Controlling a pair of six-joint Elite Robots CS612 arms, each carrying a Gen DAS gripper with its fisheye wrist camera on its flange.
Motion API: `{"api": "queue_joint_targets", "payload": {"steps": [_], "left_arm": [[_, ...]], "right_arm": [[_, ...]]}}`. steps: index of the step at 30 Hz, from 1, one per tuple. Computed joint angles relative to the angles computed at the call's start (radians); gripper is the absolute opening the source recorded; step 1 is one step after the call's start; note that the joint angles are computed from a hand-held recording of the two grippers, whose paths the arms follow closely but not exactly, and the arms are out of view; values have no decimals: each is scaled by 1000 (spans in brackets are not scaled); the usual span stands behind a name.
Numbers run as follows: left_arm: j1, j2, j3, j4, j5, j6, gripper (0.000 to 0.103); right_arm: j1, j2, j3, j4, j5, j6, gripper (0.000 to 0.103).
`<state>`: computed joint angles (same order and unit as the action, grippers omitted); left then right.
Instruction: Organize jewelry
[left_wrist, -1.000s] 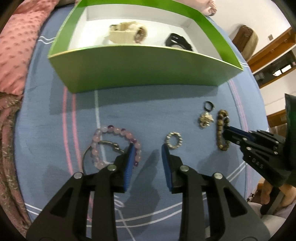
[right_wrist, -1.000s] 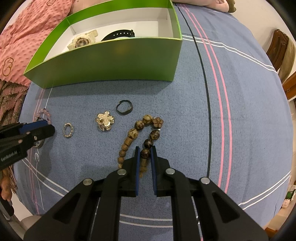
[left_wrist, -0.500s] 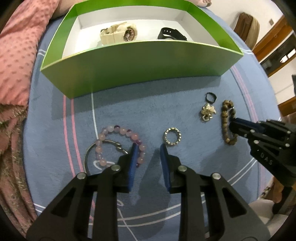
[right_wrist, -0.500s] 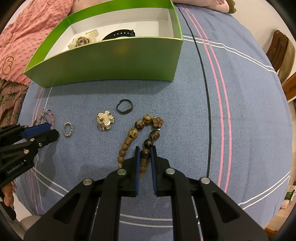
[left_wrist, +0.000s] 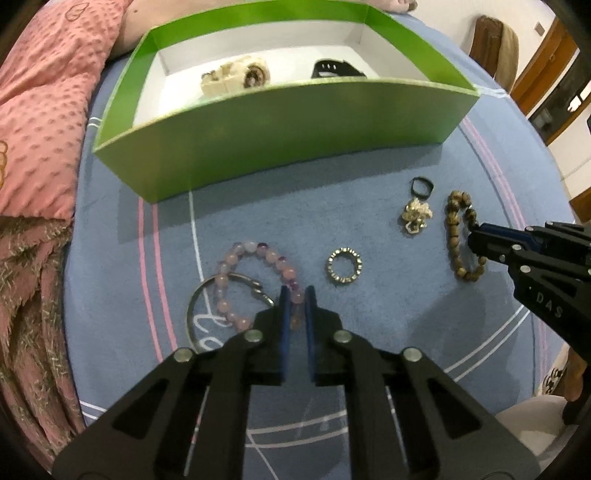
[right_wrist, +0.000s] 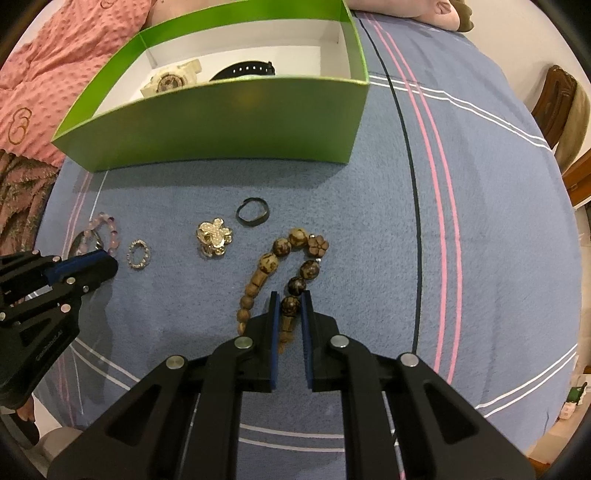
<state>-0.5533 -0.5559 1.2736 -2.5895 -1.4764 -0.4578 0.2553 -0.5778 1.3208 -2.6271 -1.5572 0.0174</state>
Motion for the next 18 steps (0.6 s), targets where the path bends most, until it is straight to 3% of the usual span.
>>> {"api": "queue_joint_targets", "payload": {"steps": [9,18], "left_arm": [[14,-81,101,-141,16,-41,8],[22,-106,122,-217,19,-70,8]], "right_arm": [[-12,-35,29,-63,29,19,11],[-16,-70,56,-139,38,10,11]]}}
